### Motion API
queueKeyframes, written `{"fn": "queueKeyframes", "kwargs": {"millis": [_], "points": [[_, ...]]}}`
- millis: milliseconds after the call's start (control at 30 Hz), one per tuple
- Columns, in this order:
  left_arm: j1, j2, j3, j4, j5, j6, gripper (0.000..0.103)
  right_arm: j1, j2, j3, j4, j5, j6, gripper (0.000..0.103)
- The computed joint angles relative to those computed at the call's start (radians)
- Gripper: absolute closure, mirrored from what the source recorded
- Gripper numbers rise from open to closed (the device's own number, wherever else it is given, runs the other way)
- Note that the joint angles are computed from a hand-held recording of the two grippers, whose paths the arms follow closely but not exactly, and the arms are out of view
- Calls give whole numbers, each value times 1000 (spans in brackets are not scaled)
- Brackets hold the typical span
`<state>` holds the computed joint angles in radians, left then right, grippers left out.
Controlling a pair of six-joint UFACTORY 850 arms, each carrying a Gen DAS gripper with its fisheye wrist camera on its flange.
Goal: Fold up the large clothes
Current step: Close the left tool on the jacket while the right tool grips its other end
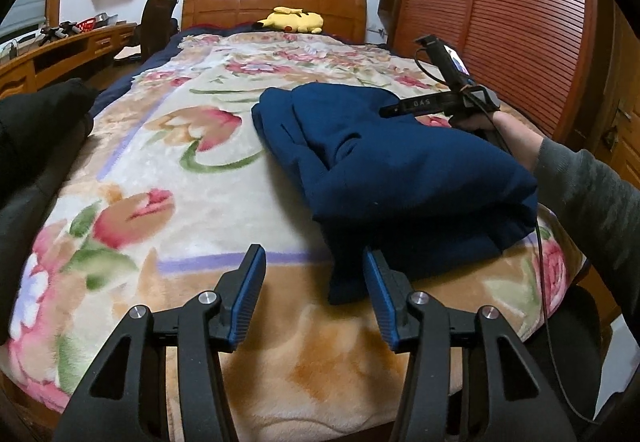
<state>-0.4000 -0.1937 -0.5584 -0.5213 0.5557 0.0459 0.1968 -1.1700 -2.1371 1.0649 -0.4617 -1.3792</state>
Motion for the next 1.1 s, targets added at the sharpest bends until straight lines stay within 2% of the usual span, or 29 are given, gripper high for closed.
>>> {"fn": "queueKeyframes", "kwargs": {"millis": [167,267,300,333,367,400,467,500,533,700,800,900,1033,1100], "points": [[-2,-8,-9,3,-10,-2,52,-3,-27,-36,-15,-33,49,18],[9,-15,-18,47,-23,-43,52,-11,-57,-85,-38,-89,98,18],[19,-21,-22,104,-29,-91,58,-16,-77,-118,-57,-124,128,20],[32,-26,-25,180,-39,-157,69,-21,-103,-164,-79,-172,165,27],[48,-33,-29,278,-48,-246,74,-27,-135,-220,-98,-229,206,31],[60,-39,-33,343,-50,-304,85,-33,-167,-274,-106,-282,241,38],[65,-41,-36,385,-49,-335,93,-39,-174,-287,-88,-311,228,51],[63,-35,-34,380,-46,-329,95,-41,-158,-260,-63,-309,189,68],[59,-31,-33,361,-44,-310,96,-42,-129,-214,-32,-292,138,76],[29,7,-15,212,-1,-180,97,-40,39,43,203,-177,-172,92],[6,37,-8,43,40,-18,97,-34,133,177,362,-133,-382,95],[34,75,20,49,75,-19,98,-15,206,289,504,-80,-587,95],[91,136,47,30,69,61,98,13,268,388,716,-68,-819,96],[125,171,56,13,61,111,98,33,288,406,769,-70,-869,96]]}}
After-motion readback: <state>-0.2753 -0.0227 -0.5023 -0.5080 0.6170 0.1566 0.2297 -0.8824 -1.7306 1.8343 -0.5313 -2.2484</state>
